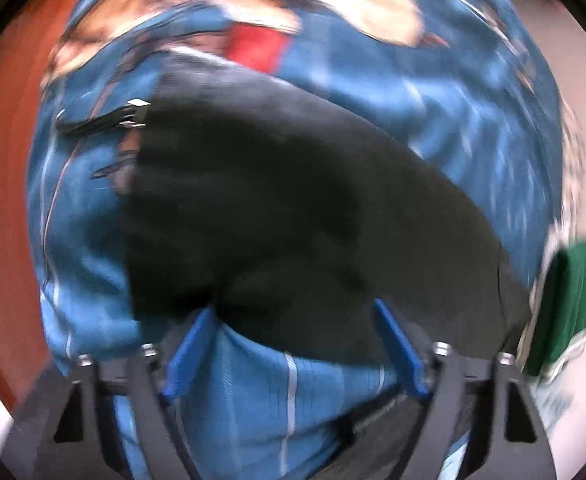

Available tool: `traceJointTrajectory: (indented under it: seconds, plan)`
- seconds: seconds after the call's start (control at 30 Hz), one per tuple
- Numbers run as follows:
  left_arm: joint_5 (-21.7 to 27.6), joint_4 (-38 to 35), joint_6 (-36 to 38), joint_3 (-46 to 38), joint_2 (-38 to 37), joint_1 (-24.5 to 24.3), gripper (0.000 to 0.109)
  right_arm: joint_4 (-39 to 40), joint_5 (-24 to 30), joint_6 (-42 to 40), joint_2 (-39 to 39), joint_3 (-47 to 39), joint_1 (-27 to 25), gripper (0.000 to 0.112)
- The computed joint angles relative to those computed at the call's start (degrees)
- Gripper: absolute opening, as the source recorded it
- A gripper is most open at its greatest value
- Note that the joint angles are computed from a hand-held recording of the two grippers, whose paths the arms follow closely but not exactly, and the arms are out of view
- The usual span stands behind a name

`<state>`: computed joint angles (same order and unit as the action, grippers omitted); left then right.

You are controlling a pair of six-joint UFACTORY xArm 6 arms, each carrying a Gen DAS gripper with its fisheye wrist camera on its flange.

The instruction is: Fold large clothes

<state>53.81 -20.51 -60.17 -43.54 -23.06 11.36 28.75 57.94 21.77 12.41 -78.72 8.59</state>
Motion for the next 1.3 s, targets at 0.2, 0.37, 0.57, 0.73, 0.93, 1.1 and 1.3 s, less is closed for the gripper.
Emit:
traceJointTrajectory:
  seconds: [0.2,0.37,0.57,0.73,0.93,1.1,1.3]
  plan:
    - [1.0,11.3,0.8,-9.4,3.7,1.2,0.011,-0.1,1.8,1.8,4.5,-4.8,4.3,0.069]
    - [-10.7,13.4,10.5,-15.8,9.4,4.2,0.01,-0.3,1.5,2.8,7.6,-10.0,7.2,0.069]
    - [-11.1,-5.0,22.2,-12.8,11.2,9.1,0.016,-1.5,4.0,3.4,10.5,-13.8,8.2,0.069]
    - [-14.7,-12.8,19.7,-1.0,1.5,8.8,0.08,-2.7,4.2,5.6,11.9,-14.1,8.0,0.069]
    - [-19.2,-11.0,13.6,-0.3,4.6,5.1,0.081,-6.6,6.5,8.9,16.0,-19.1,8.8,0.069]
    - [-12.8,9.2,2.4,-12.2,14.1,4.3,0.08,-12.6,8.3,11.9,18.7,-24.0,10.3,0.072]
    - [-7.9,21.4,3.7,-26.4,24.5,3.7,0.01,-14.9,9.6,15.9,23.6,-32.0,11.5,0.072]
